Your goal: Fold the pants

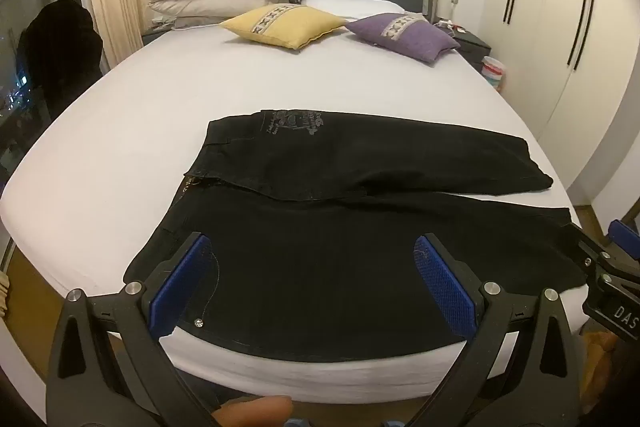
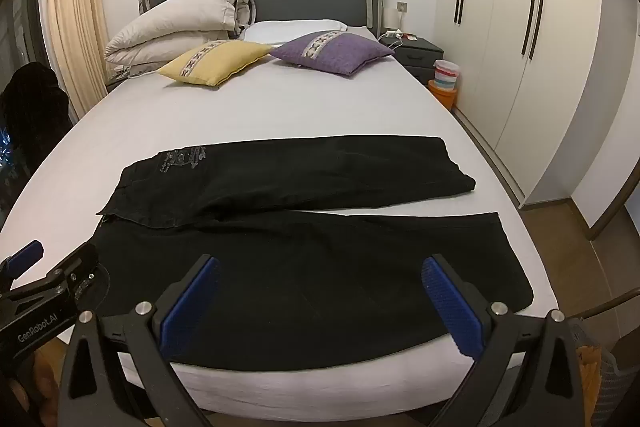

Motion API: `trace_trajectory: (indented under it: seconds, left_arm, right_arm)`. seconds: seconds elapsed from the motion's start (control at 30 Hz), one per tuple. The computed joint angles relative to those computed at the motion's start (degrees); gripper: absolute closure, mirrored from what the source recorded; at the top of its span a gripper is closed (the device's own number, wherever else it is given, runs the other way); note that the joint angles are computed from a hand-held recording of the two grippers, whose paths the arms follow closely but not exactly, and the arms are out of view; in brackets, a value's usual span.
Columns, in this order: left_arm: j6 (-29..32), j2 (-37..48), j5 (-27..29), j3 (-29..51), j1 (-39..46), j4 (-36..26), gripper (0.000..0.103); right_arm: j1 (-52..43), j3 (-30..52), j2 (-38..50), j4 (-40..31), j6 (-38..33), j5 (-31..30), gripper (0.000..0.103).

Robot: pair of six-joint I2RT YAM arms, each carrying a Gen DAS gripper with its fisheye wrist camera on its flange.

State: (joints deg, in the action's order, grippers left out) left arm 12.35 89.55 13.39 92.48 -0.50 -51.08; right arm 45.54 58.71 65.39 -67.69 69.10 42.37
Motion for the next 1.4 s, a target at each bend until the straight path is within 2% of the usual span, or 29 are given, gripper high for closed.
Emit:
trace_trajectory:
  seconds: [0.37,0.5,1.4]
  left_arm:
    - [1.7,-0.7,-0.2,-3.3,0.9,3.1,0.0]
    - [0.8,-1.4,-2.6,-2.7,-1.4,2.0,0.0]
    - [2.3,-1.5,-2.9,-6.3,-0.8,4.5,0.0]
  right_arm:
    - [-0.3,0.2,-0.1,-0.2,-0.1,-0.2,0.0]
    - [0.1,0.8,0.9,-0.4,0.1,0.0,0.0]
    - [0.3,-0.3,1.7,0.4,0.3,-1.1,0.0]
